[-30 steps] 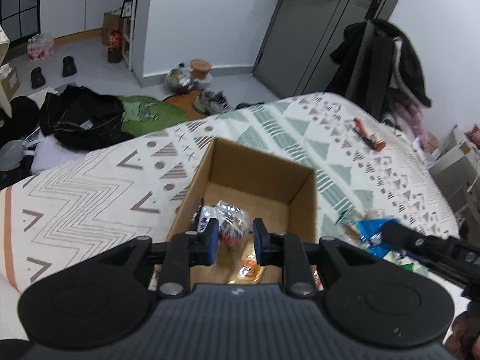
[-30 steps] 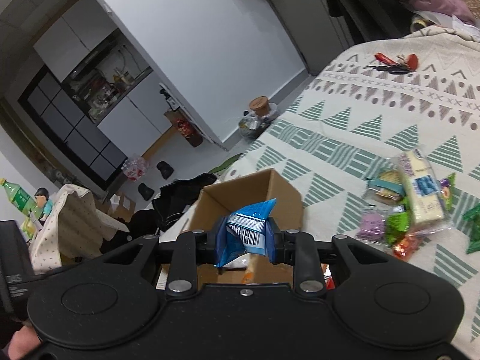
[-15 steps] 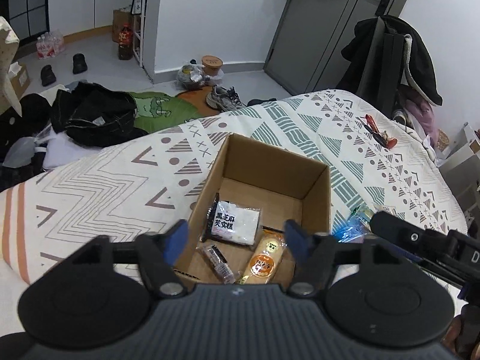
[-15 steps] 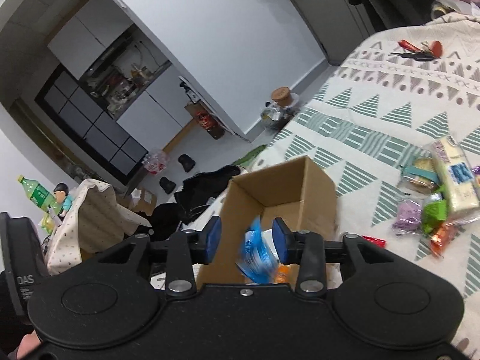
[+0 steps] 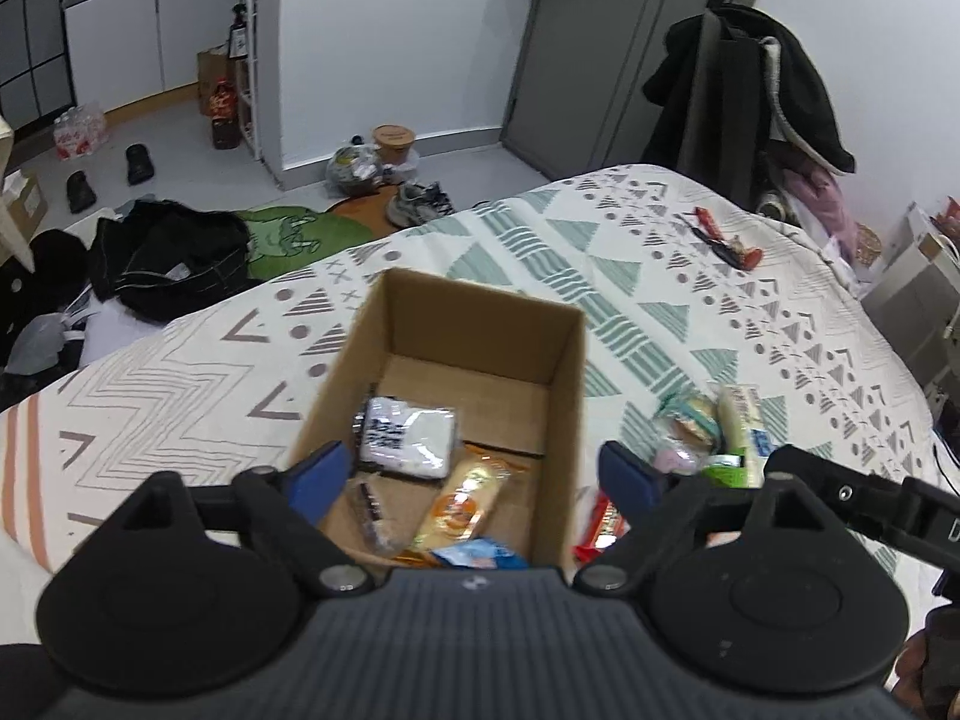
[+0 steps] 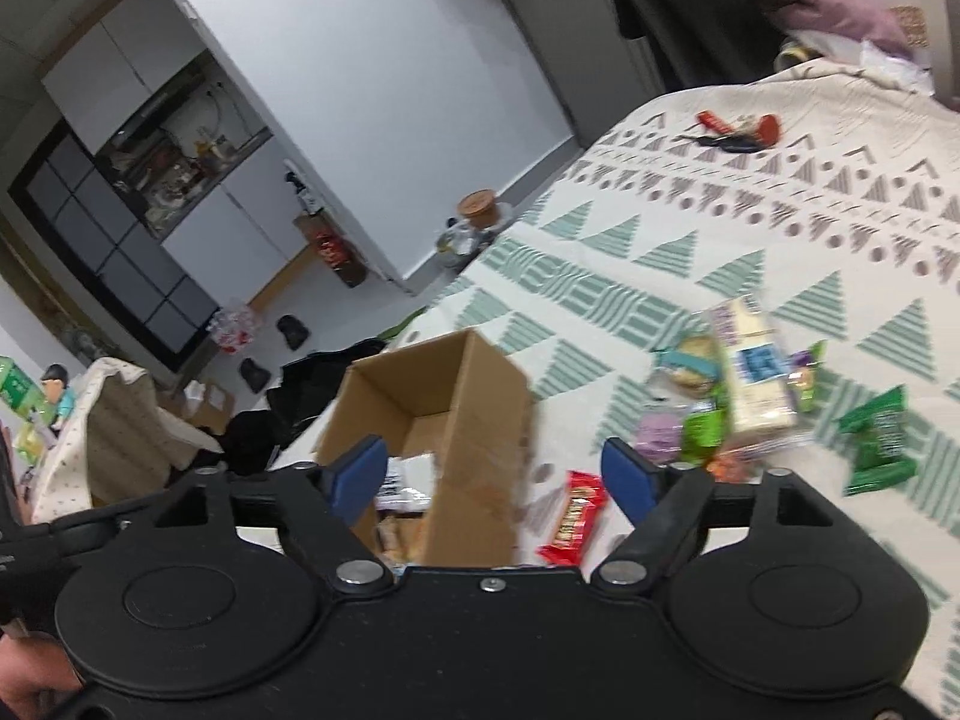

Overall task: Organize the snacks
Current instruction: 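Open both tools to drop the cracker pack and blue candy into the box, then move both tools back toward the red candy bar and green candy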

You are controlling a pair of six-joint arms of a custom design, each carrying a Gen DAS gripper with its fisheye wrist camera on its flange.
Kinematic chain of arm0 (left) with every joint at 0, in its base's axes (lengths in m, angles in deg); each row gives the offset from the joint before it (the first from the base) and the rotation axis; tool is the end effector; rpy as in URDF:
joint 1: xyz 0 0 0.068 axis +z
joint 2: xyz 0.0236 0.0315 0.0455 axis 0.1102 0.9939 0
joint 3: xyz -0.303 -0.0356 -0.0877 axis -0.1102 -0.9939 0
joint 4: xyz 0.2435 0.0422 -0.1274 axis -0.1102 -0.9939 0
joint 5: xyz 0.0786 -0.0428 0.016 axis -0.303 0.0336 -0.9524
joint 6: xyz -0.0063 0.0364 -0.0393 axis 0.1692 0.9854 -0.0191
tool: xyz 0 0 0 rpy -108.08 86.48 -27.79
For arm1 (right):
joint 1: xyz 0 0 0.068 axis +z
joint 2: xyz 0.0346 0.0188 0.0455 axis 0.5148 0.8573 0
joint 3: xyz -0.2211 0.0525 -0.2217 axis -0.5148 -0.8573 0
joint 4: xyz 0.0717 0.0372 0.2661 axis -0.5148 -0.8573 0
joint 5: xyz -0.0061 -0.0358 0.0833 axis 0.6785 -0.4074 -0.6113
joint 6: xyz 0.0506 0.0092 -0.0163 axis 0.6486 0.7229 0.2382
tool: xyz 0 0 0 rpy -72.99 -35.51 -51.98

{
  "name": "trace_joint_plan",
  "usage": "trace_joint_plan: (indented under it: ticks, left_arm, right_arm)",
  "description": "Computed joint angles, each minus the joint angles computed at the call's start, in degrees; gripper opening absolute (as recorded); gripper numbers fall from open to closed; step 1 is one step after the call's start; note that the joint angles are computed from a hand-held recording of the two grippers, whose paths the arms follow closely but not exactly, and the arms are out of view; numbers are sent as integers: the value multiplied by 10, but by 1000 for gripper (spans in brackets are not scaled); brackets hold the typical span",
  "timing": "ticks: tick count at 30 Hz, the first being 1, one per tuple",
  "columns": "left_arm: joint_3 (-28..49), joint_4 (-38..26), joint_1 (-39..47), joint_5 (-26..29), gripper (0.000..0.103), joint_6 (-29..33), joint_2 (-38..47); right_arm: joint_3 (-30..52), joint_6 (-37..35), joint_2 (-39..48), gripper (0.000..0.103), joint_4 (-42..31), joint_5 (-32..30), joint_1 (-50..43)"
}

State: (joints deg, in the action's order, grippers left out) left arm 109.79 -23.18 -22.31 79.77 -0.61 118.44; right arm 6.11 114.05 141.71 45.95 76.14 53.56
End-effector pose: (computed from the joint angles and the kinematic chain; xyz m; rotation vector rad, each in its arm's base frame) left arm 0.3274 -0.1740 0.1717 0.0963 2.4427 -0.2540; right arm 0.2738 0.1114 0.1355 0.3462 2.2432 0.5070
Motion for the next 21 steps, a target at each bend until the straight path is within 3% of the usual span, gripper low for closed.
trace_joint_plan:
  ticks: [4,9,14,21]
  left_arm:
    - [12,-1,-28,-31,103,-5,7]
    - [25,-5,-57,-48,103,-18,16]
    - [40,-12,-83,-62,103,-33,27]
    - [77,-32,-122,-87,103,-53,55]
  right_arm:
    - [-14,-5,-25,85,-19,27,-10]
    - [-35,-19,-50,91,-21,25,-34]
    - [-63,-34,-73,102,-17,-17,-80]
    - [-103,-47,-88,103,4,-56,-143]
